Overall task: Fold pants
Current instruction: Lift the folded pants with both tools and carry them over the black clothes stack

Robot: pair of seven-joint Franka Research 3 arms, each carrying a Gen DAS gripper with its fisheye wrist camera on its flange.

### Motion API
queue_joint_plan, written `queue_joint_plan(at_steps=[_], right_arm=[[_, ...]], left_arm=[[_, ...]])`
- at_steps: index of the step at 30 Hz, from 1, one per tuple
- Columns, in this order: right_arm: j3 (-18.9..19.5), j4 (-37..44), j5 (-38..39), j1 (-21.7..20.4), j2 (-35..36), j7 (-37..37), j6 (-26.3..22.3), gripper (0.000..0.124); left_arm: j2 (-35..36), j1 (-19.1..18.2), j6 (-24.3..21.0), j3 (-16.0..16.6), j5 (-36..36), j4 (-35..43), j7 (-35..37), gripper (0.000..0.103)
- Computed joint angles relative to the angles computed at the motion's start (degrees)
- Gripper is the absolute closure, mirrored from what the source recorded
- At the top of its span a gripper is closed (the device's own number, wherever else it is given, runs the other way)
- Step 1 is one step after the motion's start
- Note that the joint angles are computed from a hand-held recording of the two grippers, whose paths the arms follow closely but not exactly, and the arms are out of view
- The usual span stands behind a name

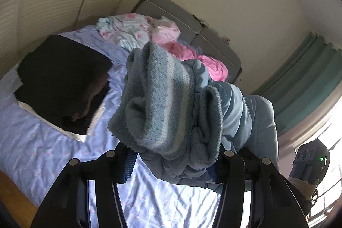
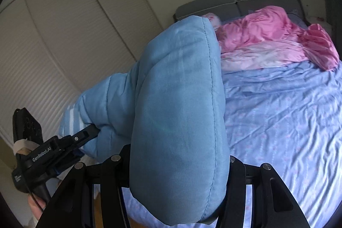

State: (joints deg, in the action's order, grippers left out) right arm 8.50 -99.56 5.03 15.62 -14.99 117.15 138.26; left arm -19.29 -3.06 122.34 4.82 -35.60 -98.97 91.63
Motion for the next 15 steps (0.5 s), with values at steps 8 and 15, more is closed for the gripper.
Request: queue_joint_plan(at_steps=[8,15], right_arm=[[2.11,8.67,-4.14,3.15,8.86,4.02,1.44,0.072],[1.34,24.01,-14.18,10.01,21.71,14.68,-1.54,0.072]], left_arm=[[4.70,3.81,-5.90,5.64,-3.14,6.59,6.87,0.050],[16.65,11.50,-16.04,9.16,-9.94,21.23,13.82,0.050]])
